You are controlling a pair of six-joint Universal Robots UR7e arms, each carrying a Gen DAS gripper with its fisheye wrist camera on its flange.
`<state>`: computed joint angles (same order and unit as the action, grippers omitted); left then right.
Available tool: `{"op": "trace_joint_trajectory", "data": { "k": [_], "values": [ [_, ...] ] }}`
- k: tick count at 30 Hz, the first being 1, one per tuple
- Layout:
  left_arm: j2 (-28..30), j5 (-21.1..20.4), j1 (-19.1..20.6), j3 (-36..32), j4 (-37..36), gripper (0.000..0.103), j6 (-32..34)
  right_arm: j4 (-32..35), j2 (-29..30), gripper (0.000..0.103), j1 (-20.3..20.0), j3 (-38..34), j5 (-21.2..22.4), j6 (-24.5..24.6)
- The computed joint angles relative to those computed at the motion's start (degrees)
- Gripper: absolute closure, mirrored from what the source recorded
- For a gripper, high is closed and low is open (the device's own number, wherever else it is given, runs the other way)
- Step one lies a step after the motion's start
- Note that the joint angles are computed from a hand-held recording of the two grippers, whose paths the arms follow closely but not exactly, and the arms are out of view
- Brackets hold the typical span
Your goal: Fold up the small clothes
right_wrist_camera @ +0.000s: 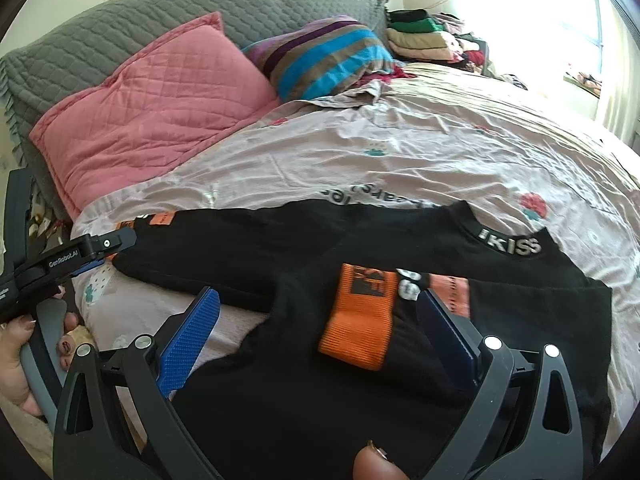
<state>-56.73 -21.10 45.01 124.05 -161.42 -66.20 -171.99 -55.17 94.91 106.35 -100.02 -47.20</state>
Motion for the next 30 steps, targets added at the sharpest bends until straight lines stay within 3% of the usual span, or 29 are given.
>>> {"op": "trace_joint_trajectory", "data": {
  "k": [12, 20, 24, 26, 28, 30],
  "values": [
    [-2.56, -0.17, 1.62, 3.29, -1.0, 0.01, -4.15, -0.64, 3.94, 0.005, 2.55, -0.36, -0.45, -2.83],
    [-1.66, 1.41, 3.89, 5.84, -11.1, 0.01, -4.84, -0.3, 4.33, 0.005, 2.33, 0.32, -0.81, -3.22],
    [0.0, 1.34, 5.88, 6.01, -20.14, 0.01, -0.95, 0.06, 4.11, 0.005, 1.6, 0.33, -0.86, -2.62],
    [0.41, 2.08, 6.6, 5.32, -20.91, 0.01, -0.23, 0.12, 4.03, 0.005, 1.37, 0.32, -0.93, -2.3],
    [1.21, 3.08, 7.28, 4.34, -23.35, 0.015, 2.31, 0.18, 4.1, 0.005, 1.23, 0.24, -1.08, -2.04],
    [1.44, 3.71, 8.04, 3.5, -24.07, 0.036, 3.37, 0.15, 4.01, 0.005, 1.1, 0.29, -1.23, -1.96]
  ]
}}
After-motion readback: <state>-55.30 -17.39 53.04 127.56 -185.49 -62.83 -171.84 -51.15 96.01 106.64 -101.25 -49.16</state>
